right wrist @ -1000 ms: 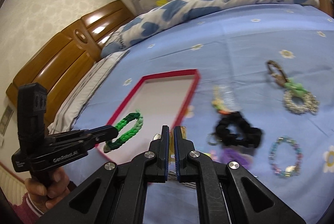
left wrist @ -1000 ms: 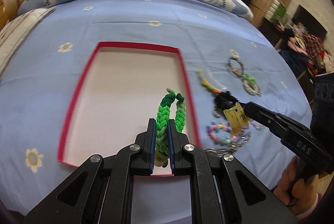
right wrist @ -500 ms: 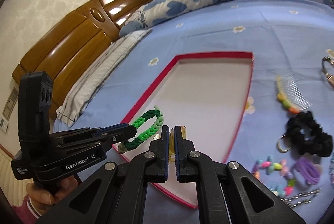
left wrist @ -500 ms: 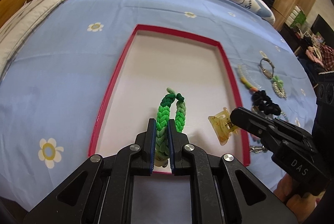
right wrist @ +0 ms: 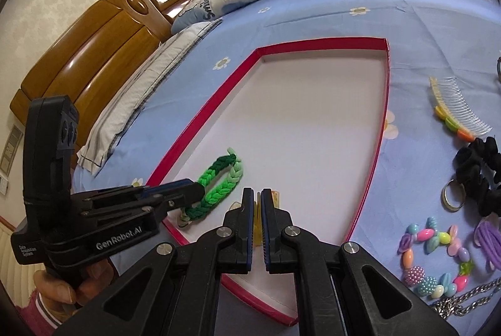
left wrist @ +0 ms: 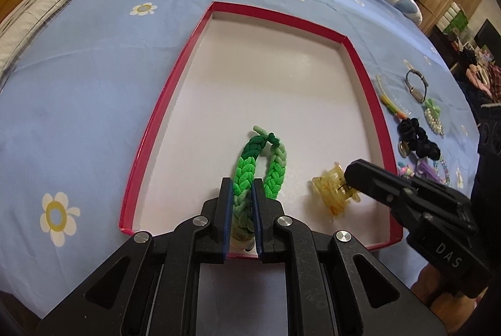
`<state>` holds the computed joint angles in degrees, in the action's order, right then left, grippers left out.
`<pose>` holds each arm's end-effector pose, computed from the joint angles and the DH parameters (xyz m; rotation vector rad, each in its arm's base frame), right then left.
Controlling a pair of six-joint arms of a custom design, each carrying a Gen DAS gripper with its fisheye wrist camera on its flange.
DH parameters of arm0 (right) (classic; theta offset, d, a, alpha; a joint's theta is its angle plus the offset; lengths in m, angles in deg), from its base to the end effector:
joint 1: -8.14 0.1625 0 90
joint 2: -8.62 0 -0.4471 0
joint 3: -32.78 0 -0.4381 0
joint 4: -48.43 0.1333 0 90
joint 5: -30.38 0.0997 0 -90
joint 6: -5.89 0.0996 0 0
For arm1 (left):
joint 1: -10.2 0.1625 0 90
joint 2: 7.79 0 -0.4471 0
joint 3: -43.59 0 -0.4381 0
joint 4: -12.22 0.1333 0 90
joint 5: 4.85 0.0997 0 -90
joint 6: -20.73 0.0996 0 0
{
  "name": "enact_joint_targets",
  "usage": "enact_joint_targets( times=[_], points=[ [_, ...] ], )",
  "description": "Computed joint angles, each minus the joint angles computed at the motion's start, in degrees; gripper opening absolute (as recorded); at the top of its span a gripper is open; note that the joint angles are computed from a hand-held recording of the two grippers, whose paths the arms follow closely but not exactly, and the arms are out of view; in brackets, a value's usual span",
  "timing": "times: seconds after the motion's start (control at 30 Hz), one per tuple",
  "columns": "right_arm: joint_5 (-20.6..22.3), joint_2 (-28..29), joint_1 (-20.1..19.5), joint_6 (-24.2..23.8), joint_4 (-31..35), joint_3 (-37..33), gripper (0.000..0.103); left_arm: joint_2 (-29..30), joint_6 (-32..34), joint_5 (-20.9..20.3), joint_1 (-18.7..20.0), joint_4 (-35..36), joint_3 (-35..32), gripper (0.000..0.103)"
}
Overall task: Organize jewelry
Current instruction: 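Carry both items into the red-rimmed box and open both tools to release them, then move the left tool to the black scrunchie while the right tool moves to the bead bracelet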
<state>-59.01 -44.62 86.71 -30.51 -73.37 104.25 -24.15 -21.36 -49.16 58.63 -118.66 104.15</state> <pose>-0.0276 -0.8147 0.3102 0.6584 -2.9646 0.3368 -0.4034 -0.7631 -0.0922 0.0187 2.4369 -0.6320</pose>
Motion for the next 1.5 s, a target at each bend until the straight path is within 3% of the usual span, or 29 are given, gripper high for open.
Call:
enact_joint_targets(
  times=[0.13, 0.27, 0.37, 0.5, 0.6, 0.63, 0.7, 1.03, 1.5],
  points=[
    [0.0, 0.3, -0.2, 0.3, 0.7, -0.7, 0.01, 0.2, -0.4, 0.1, 0.0, 1.1, -0.5, 0.014],
    [-0.3, 0.4, -0.3, 1.1, 0.5, -0.9, 0.013, 0.0, -1.2, -1.0, 0.2, 1.1, -0.5, 0.035],
    [-0.6, 0.5, -0.4, 2.0, 1.0, -1.3, 0.025, -0.1, -1.5, -0.3, -0.1, 1.9, -0.5, 0.035],
    [-0.2, 0.2, -0.5, 2.2, 0.6, -0.9, 0.027, -0.3, -1.7, 0.6, -0.6, 2.7, -0.4, 0.036],
    [0.3, -0.4, -0.5, 2.5, 0.2, -0.7, 0.027, -0.6, -1.7, 1.6, -1.1, 2.7, -0.1, 0.044],
    [0.7, -0.6, -0.6, 2.7, 0.1, -0.6, 0.031, -0.7, -1.6, 1.8, -1.3, 2.6, 0.0, 0.047],
    [1.4, -1.1, -0.8, 2.9, 0.2, -0.7, 0.039, -0.7, -1.8, 2.3, -1.6, 3.0, -0.2, 0.048],
    [1.8, -5.2, -2.7, 3.7, -2.2, 1.1, 0.041, 0.8, 0.3, 1.5, -3.2, 2.1, -2.4, 0.048],
    [-2.3, -9.3, -7.0, 6.0, -7.7, 1.3, 0.044, 7.4, 5.7, -2.7, -4.5, 3.8, -12.3, 0.048]
  ],
)
